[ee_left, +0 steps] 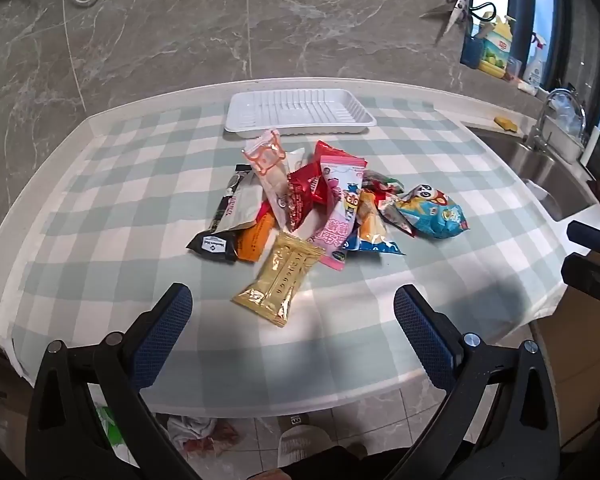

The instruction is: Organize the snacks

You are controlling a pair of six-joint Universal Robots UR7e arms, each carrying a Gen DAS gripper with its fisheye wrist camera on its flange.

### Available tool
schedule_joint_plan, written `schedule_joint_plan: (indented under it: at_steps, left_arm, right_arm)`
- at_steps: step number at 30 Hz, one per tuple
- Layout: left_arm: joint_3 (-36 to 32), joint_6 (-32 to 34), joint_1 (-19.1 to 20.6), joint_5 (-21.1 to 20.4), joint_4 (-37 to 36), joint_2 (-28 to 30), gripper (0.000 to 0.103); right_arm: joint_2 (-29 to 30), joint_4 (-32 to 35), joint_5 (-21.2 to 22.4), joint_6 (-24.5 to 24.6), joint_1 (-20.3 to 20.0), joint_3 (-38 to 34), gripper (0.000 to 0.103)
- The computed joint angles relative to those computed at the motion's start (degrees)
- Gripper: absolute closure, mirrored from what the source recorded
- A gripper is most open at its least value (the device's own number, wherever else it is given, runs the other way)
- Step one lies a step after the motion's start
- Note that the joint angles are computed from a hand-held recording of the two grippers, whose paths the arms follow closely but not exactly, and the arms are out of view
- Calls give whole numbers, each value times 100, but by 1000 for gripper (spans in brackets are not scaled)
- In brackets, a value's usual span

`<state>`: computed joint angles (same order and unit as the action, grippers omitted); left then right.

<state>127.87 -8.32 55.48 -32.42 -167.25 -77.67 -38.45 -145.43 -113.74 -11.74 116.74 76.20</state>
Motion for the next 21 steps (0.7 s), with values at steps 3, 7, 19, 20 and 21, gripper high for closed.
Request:
schedule_joint_plan:
  at_steps: [3,7,19,20,21]
  left_arm:
    - [5,120,12,-109,-74,-23,1]
    - [17,267,24,-177,-107,-81,1]
    - [-43,104,8,120,-143,94,1]
    - [-42,101,8,131,-136,91,1]
    - [-43,106,5,133,-151,101,1]
  right_arm:
    - [-7,-74,94,1,-16,26,6]
    - [18,-35,51,12,-6,-10,6]
    - [48,-9,46,16,6,-54,6]
    - [34,-6,46,16,11,-47,6]
    - [20,3,50,20,15,-42,6]
